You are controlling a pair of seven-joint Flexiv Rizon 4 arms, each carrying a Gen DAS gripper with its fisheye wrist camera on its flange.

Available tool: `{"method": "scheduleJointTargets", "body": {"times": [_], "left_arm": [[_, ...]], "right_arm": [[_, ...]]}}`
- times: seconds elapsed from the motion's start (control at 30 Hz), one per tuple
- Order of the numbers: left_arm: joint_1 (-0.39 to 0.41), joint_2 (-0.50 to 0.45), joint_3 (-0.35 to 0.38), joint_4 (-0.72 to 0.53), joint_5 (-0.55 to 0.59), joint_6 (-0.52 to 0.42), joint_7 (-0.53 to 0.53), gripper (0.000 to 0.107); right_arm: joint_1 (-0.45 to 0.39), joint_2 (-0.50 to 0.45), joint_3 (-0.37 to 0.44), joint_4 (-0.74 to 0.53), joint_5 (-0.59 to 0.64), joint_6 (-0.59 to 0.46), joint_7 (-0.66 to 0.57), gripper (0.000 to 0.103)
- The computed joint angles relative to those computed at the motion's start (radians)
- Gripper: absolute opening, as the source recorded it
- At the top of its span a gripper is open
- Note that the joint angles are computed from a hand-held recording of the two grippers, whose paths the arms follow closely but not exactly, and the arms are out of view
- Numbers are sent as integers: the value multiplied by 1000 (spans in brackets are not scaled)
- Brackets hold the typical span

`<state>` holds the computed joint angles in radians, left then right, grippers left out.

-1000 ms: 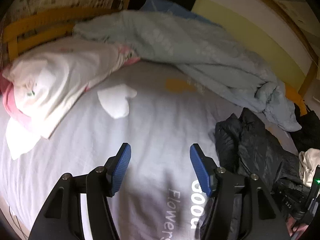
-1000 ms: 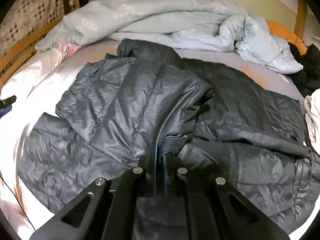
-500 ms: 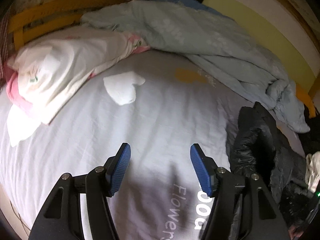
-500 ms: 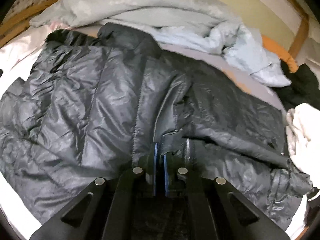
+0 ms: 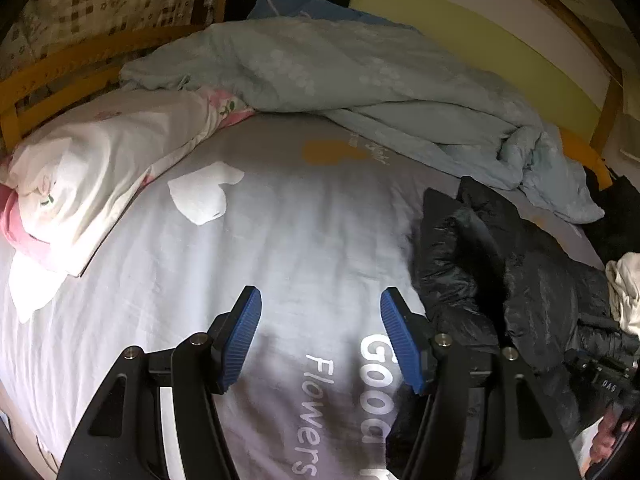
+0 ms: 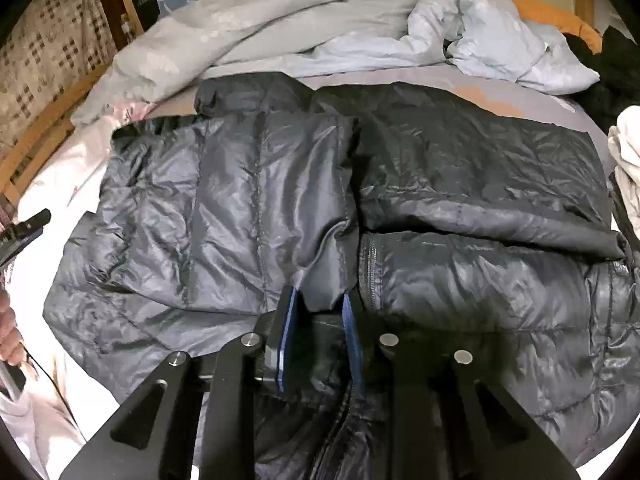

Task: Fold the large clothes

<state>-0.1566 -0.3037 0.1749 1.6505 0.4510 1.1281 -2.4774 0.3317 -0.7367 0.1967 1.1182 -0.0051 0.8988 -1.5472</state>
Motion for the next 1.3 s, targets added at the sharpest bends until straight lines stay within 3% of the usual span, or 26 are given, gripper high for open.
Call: {"method": "scheduleJointTargets", "body": {"times": [0.17, 0.33, 0.47, 0.57, 0.6, 0.63, 0.7, 0.73, 0.8, 0.9, 1.0, 1.07, 1.17, 1.23, 1.3], "left_arm": [[35, -13, -58, 24, -96, 48, 121, 62], [-5, -59, -52, -9, -127, 68, 203, 62], [-7, -91, -69, -13, -181, 107, 269, 61], [14, -103, -125, 5, -249, 178, 420, 62], [-3, -108, -117, -6, -247, 168, 452, 62], [-36, -119, -92, -34, -231, 125, 468, 62], [-102, -138, -29, -89, -185, 22, 429, 61], [-106, -140, -24, -91, -190, 5, 407, 61], [-81, -134, -44, -66, -233, 30, 388, 58], [-140, -121, 50, -83, -125, 33, 246, 58], [-141, -99, 79, -84, -52, 23, 150, 58], [-131, -85, 82, -80, -22, 2, 105, 58], [-179, -85, 125, -137, 126, -148, 29, 58], [-165, -81, 112, -139, 164, -140, 8, 58], [-146, -75, 94, -136, 185, -136, -8, 58]], "right_arm": [[-107, -24, 147, -109, 193, -120, -149, 31], [-76, 15, 97, -58, 209, -26, -247, 31], [-90, 31, 112, -69, 255, -86, -280, 31], [-28, 79, 21, 40, 172, 60, -239, 41], [-2, 99, -15, 98, 125, 143, -218, 55], [17, 110, -46, 138, 78, 203, -194, 59], [76, 137, -141, 242, -60, 362, -87, 59], [76, 143, -141, 262, -81, 403, -76, 60], [37, 143, -58, 248, -62, 390, -156, 60], [23, 132, 19, 244, -105, 408, -228, 59], [-26, 89, 171, 160, -40, 299, -319, 60], [-9, 56, 206, 101, -8, 198, -367, 60], [85, 28, 119, 86, -55, 167, -363, 60], [153, 7, 23, 73, -117, 152, -298, 60], [183, -7, -39, 76, -161, 200, -232, 58]]}}
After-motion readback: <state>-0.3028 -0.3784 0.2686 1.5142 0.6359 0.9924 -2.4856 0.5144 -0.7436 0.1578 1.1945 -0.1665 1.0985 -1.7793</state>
